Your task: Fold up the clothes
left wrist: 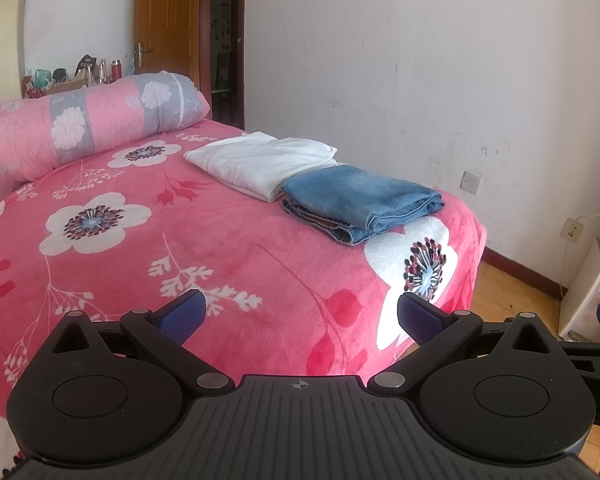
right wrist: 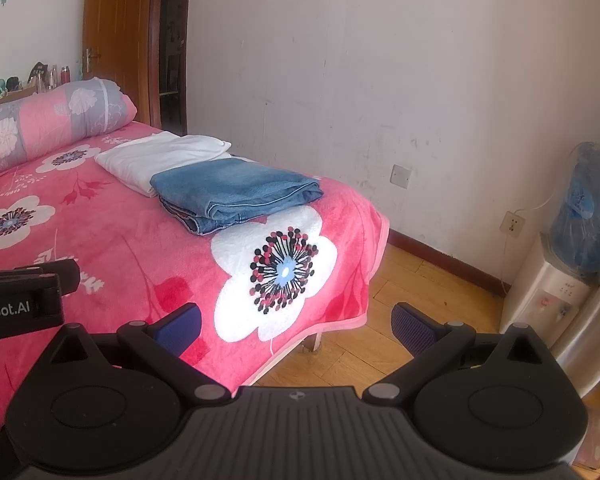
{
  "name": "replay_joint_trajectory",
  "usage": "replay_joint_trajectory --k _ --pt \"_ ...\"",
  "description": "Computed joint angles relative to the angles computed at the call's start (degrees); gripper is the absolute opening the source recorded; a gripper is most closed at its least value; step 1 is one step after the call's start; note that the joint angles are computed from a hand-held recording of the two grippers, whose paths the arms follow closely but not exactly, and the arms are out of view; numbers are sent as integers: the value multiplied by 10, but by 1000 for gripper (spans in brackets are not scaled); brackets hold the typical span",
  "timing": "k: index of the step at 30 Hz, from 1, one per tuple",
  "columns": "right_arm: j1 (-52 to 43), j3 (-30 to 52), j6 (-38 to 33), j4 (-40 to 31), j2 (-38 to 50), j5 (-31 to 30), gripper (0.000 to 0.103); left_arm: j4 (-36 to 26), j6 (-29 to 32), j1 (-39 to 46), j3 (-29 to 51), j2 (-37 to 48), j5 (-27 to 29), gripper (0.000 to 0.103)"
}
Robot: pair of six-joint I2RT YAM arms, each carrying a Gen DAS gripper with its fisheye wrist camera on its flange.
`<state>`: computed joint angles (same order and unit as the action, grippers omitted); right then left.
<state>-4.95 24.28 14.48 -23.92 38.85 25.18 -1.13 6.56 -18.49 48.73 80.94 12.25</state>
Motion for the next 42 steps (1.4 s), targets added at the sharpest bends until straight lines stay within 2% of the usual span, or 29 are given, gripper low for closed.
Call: replay_joint_trajectory --k 9,23,42 --pt "-7 -1 -8 -6 -9 -1 103 2 -4 -5 -3 0 1 103" --pt "-111 -19 -52 -23 -57 -54 103 6 -10 -41 -15 -3 -8 103" --pt "-118 -20 -53 -21 -57 -68 103 8 -14 -45 -12 0 -18 103"
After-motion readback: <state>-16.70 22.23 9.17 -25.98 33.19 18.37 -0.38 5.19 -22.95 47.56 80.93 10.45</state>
